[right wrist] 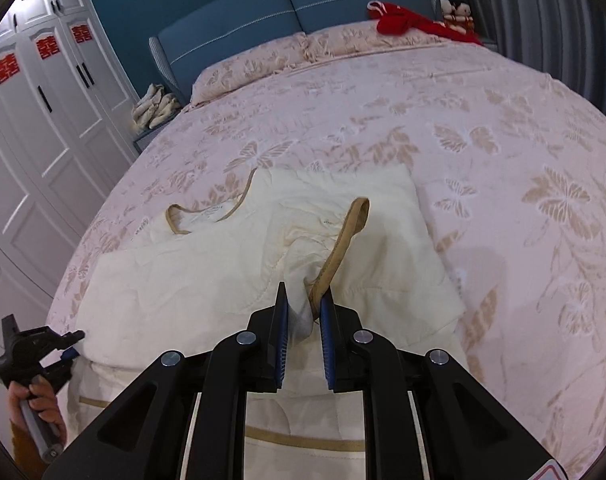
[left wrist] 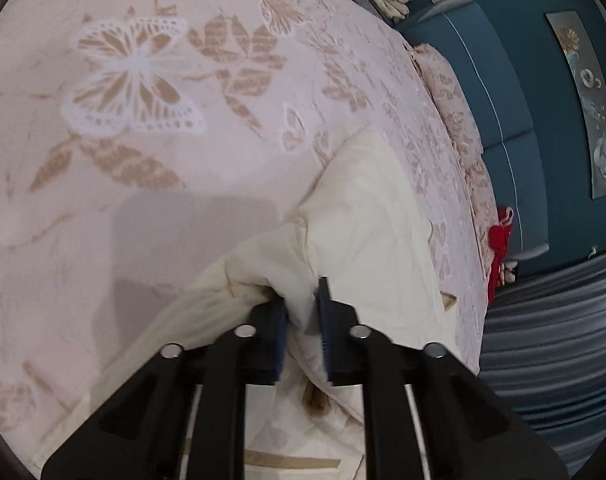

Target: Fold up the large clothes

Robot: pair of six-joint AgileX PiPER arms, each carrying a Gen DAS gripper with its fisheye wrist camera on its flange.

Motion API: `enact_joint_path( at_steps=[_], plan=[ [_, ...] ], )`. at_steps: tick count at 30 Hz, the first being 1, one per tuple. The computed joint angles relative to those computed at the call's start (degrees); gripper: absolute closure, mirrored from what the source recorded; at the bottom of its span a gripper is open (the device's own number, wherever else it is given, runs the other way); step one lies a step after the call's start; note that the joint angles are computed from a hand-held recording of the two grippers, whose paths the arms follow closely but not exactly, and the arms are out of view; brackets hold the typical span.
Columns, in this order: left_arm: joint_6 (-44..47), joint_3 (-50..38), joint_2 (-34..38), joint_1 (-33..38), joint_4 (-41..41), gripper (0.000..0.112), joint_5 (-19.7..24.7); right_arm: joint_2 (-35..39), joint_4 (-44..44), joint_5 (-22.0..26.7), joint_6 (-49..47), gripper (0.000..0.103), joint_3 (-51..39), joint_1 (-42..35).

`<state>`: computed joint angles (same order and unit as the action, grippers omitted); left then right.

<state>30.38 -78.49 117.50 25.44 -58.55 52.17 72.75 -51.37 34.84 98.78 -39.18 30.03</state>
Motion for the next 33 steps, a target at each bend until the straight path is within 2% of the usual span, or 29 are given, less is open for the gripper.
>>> enact_joint_path(
  at_steps=[2,4,6,9,10,11,12,14,16,18,20,22,26,30,33],
  plan=[
    [1.8,1.8,-1.7,-0.4,0.5,0.105,-2.0,4.1,3.3,-1.9,-3.4,0.09,0.5,-2.1],
    [3.5,4.4,-3.7,-1.7,2.7,0.105,-5.6,10.7,6.7,-7.6,-6.0,0.09,2.1,-5.5],
    [3.6,5.5,-4.3,-3.1,5.3,0.105,-8.2,12.3,4.1,-7.9,-3.2,0.09,2.6,-4.9],
    [2.7,6.2,-5.5,-6.2,11.7,0.102,-13.1,11.6,10.7,-2.1,-9.2,0.086,-1.2,-3.8],
    [1.6,6.3,-6.5,-7.4,15.0,0.1,-14.3,10.5,11.9,0.6,-10.0,0.081,-2.2,-3.1],
    [0.5,6.5,-7.6,-8.0,17.5,0.099,-14.7,9.0,11.6,3.5,-8.8,0.075,-2.8,-1.7],
    [0.2,6.8,-8.7,-8.2,18.7,0.096,-14.6,7.9,10.5,5.8,-6.6,0.074,-2.8,-0.2],
    [-1.2,9.2,-13.3,-9.0,23.0,0.085,-16.1,4.2,7.9,13.9,-1.7,0.074,-3.9,5.0],
    [1.2,14.0,-19.6,-9.3,22.6,0.069,-19.5,2.4,6.4,17.4,1.1,0.074,-4.9,8.5],
    [2.6,17.8,-24.9,-11.0,22.6,0.061,-22.7,2.6,5.4,15.8,2.0,0.074,-6.6,11.2],
    [5.3,19.3,-27.5,-13.7,20.6,0.06,-22.4,6.1,6.6,11.4,-0.8,0.075,-9.6,12.0],
    [4.0,18.9,-27.0,-16.9,22.0,0.06,-22.0,12.0,7.5,7.4,-3.5,0.079,-13.6,12.1],
    [-1.4,20.0,-25.0,-23.8,27.8,0.06,-26.7,21.2,9.6,3.6,-7.8,0.081,-20.2,12.8],
    [-8.1,20.3,-21.5,-27.7,34.9,0.061,-29.8,27.1,12.0,3.2,-11.4,0.082,-23.8,12.7],
    [-9.0,22.2,-19.8,-28.7,36.6,0.061,-33.0,29.4,11.8,1.9,-10.5,0.085,-22.9,12.6]
  ],
)
